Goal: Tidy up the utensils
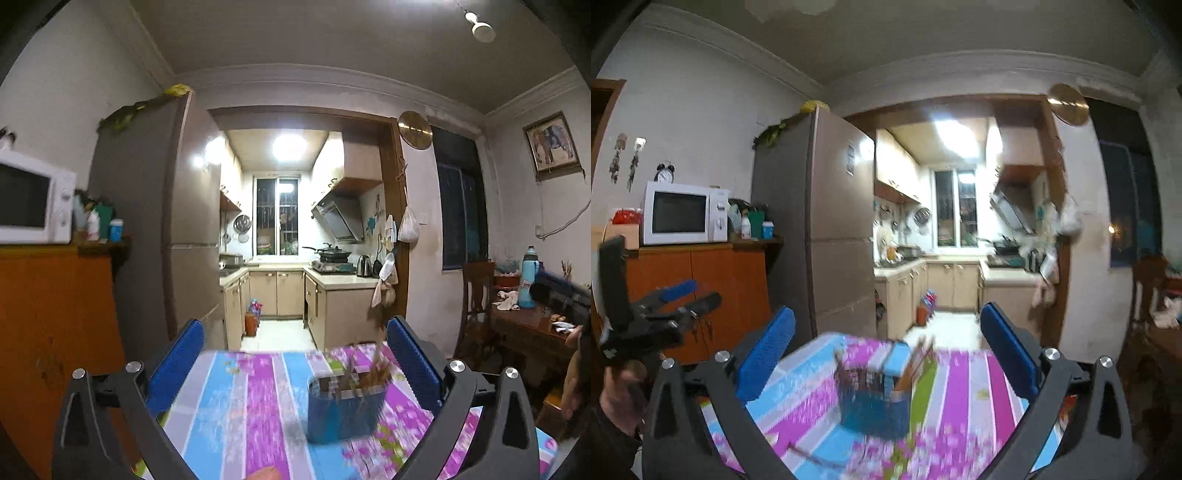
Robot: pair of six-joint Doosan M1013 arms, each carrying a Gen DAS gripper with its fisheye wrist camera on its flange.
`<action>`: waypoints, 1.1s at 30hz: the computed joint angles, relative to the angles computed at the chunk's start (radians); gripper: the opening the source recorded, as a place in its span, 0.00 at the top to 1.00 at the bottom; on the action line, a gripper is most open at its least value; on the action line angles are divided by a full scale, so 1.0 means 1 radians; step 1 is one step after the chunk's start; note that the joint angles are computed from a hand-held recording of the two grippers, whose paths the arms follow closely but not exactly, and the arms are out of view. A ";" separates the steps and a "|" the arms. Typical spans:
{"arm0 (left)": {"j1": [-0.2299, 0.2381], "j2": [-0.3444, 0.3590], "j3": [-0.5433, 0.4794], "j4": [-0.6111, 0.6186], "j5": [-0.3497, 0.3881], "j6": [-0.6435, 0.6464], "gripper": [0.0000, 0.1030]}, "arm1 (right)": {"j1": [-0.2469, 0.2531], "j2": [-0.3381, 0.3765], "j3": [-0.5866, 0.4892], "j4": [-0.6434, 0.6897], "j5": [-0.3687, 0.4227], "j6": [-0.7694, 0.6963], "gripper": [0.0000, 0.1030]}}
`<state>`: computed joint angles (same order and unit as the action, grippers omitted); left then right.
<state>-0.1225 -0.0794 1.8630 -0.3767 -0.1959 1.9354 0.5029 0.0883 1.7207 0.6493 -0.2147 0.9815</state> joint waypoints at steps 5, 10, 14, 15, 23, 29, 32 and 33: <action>-0.063 -0.081 0.151 -0.248 -0.116 0.156 0.04 | 0.086 -0.037 0.132 0.275 -0.176 -0.217 0.05; -0.156 -0.125 0.260 -0.414 -0.216 0.347 0.04 | 0.140 -0.057 0.224 0.255 -0.253 -0.166 0.05; -0.220 -0.144 0.311 -0.478 -0.260 0.426 0.04 | 0.171 -0.067 0.263 0.256 -0.300 -0.160 0.05; -0.229 -0.151 0.326 -0.474 -0.270 0.417 0.04 | 0.177 -0.069 0.268 0.267 -0.314 -0.174 0.05; -0.283 -0.201 0.387 -0.571 -0.319 0.504 0.04 | 0.193 -0.098 0.323 0.284 -0.345 -0.183 0.05; -0.303 -0.233 0.409 -0.583 -0.336 0.518 0.04 | 0.207 -0.109 0.344 0.272 -0.380 -0.178 0.05; -0.311 -0.240 0.413 -0.591 -0.341 0.525 0.04 | 0.213 -0.114 0.353 0.270 -0.402 -0.183 0.05; -0.312 -0.241 0.414 -0.589 -0.343 0.526 0.04 | 0.214 -0.116 0.355 0.269 -0.407 -0.182 0.05</action>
<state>-0.4346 -0.3204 2.2771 -0.9660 -0.5389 2.4618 0.7169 -0.0274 2.0752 0.9184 -0.6217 0.7995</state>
